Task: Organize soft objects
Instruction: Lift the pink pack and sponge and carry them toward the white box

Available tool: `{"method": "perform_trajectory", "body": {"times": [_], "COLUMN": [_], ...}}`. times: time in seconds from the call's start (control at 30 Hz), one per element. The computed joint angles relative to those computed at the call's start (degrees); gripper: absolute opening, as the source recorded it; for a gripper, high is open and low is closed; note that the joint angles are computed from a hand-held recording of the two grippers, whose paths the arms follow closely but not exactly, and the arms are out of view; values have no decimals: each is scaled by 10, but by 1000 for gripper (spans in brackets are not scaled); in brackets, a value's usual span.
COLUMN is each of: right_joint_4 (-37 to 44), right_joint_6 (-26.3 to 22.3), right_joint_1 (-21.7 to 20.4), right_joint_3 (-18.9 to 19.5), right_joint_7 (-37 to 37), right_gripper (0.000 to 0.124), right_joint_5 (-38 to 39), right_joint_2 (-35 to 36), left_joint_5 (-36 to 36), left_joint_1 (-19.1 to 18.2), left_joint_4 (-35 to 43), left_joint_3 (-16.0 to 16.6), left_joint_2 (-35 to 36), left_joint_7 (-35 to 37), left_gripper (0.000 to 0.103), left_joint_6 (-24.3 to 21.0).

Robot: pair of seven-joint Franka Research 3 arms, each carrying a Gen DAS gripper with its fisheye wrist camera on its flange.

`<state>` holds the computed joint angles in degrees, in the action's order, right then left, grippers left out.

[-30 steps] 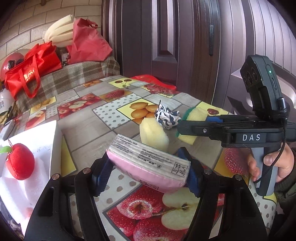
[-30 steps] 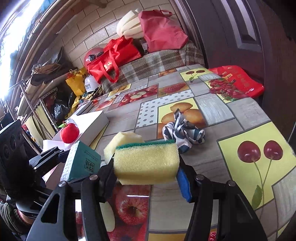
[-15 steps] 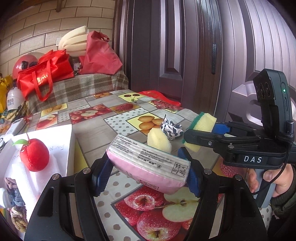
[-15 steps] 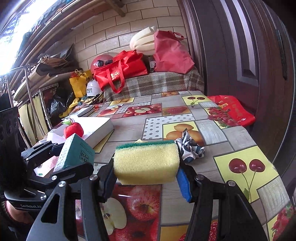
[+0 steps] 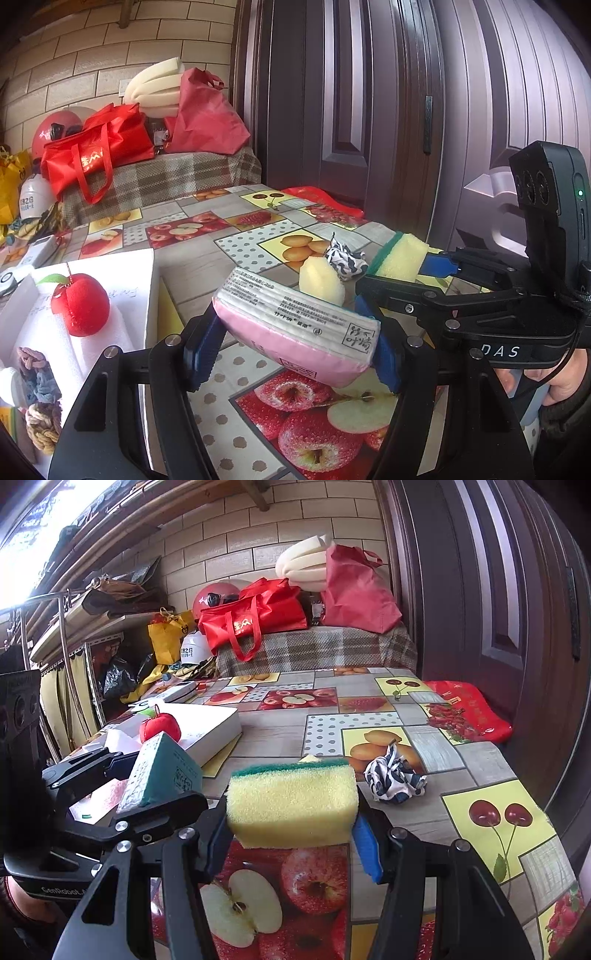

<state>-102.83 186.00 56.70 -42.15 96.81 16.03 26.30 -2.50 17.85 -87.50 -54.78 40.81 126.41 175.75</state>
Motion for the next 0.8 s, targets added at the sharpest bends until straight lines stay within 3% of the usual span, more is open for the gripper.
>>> {"method": "perform_trajectory", "body": {"times": [0.5, 0.8], "right_joint_4": [4, 13], "right_joint_6": [2, -7], "right_joint_1": [6, 30], "right_joint_3": [-4, -25], "right_joint_7": [-3, 8], "right_gripper": [58, 58], "right_joint_5": [8, -1], "right_joint_2": [5, 17], "left_joint_5": [35, 69], "left_joint_1": [45, 79], "left_joint_4": [-39, -59], "left_joint_3": [-38, -59], "left_joint_2": [-3, -2], "left_joint_7": [-10, -36], "left_gripper": [69, 69], "left_joint_6": [23, 32]}}
